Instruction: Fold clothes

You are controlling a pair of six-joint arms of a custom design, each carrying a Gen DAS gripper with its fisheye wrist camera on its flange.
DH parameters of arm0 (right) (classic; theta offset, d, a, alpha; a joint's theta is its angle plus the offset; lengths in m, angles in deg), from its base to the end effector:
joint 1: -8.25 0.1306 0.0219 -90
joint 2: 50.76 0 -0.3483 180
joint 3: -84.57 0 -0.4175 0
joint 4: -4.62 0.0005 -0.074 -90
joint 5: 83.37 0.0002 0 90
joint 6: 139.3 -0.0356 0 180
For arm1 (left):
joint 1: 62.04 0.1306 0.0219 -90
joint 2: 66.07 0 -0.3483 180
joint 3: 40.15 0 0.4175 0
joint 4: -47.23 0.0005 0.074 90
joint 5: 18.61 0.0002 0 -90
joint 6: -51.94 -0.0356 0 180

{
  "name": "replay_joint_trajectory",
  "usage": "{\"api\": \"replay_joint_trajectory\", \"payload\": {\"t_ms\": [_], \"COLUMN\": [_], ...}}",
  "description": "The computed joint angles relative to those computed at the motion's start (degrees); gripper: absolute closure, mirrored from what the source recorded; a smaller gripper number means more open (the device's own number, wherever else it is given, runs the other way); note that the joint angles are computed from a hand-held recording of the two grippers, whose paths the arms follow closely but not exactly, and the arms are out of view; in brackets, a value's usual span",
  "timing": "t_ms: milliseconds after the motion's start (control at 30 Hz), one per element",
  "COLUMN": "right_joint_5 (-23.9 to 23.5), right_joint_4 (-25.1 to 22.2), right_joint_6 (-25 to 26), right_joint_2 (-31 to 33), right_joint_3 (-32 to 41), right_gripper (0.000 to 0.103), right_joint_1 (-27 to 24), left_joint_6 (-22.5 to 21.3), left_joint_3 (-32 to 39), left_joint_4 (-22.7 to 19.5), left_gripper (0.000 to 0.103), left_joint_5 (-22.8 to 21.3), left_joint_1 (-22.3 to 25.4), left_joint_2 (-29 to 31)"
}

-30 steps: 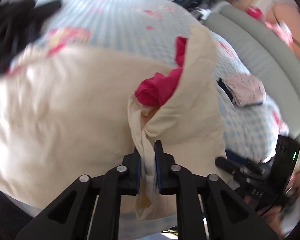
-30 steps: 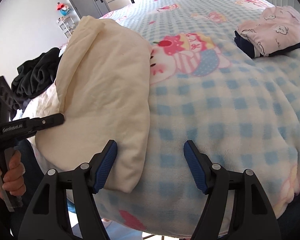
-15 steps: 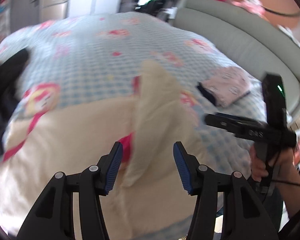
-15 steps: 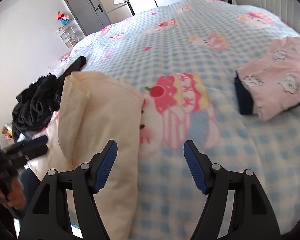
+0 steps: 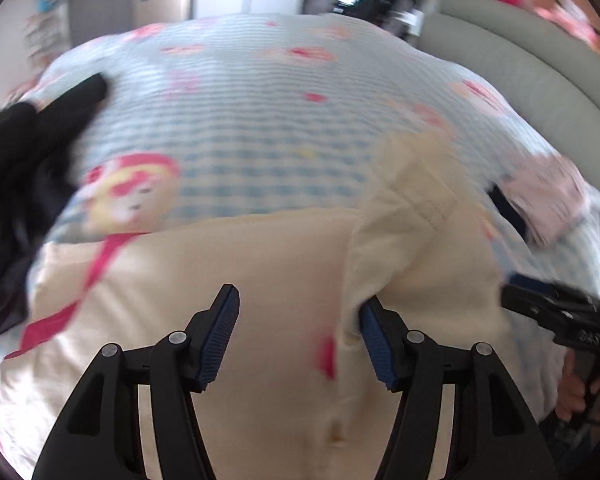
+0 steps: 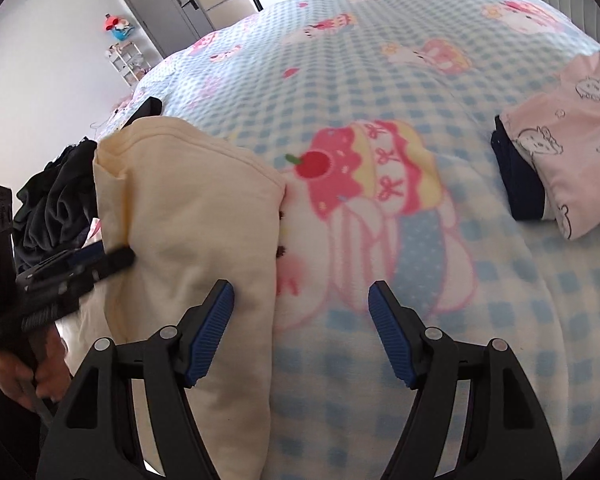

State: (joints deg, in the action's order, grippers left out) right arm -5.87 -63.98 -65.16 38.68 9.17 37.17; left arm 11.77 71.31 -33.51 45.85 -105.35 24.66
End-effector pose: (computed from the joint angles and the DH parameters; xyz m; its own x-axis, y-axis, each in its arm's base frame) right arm 0.4220 0.2414 0.5006 -0.8362 -0.1571 -0.5255 -0.3706 0.8682 0.3300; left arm 0.3519 -0.3114 0.5346 -0.7596 -0.2314 -0.6078 -0.1835 0.9728 -0.1411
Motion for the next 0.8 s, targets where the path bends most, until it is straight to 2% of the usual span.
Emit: {"api": "replay_joint_trajectory", "payload": {"t_ms": [100,167,300,400,433,467,533,600,667,733,800], "right_joint_5": [1.2,1.6,0.4,-2.5,-3.2,-3.4,-3.1,-3.3,0.7,6.0,6.7], "right_joint_4": [0.1,0.2,1.5,3.5,3.6,3.4,2.0,-0.1,-1.7,-4.4,-4.2], "right_joint_6": [0.1,0.3,-0.7,-1.1,-0.5,0.2,1.7,2.7,3.2,3.8,2.5], "right_joint_2": [0.3,0.5,0.4,0.8,1.6,2.5,5.0,7.9,9.9,12.2,12.9], "right_joint_3": [0.5,0.9,1.7,2.9,3.8,5.0,7.7,10.3,11.5,12.0,10.7], "right_gripper": [0.032,0.032,0.032,0.032,0.032,0.032,0.032,0.032,0.033,0.033,0.033], "right_joint_1": [0.2,0.3,-0.1,-0.7,-0.7,-0.5,0.4,1.1,2.2,3.0,2.8], "left_joint_6": [3.8,4.5,1.5,-4.6,-6.6,-7.4,-7.8,-6.2,-4.2,-3.7,-4.0], "left_joint_3": [-1.1,-1.2,-8.1,-7.3,-6.9,-5.4,-3.0,-1.6,-0.1,0.0,1.8], "left_joint_4": [-0.5,-1.1,13.6,18.0,19.3,19.1,18.6,16.8,12.2,10.6,9.1], "left_gripper": [0.042,0.043,0.043,0.045,0.049,0.051,0.063,0.065,0.069,0.070,0.070], "left_joint_5": [-3.6,-6.8,6.0,5.2,5.2,6.6,9.8,12.9,16.8,18.4,18.1], "left_joint_1": [0.3,-0.2,1.5,-0.6,-1.1,-0.8,0.4,2.0,3.7,4.6,4.6], "left_joint_2": [-2.0,-2.6,-8.3,-6.9,-6.2,-4.4,-1.0,1.8,5.5,7.8,9.0]}}
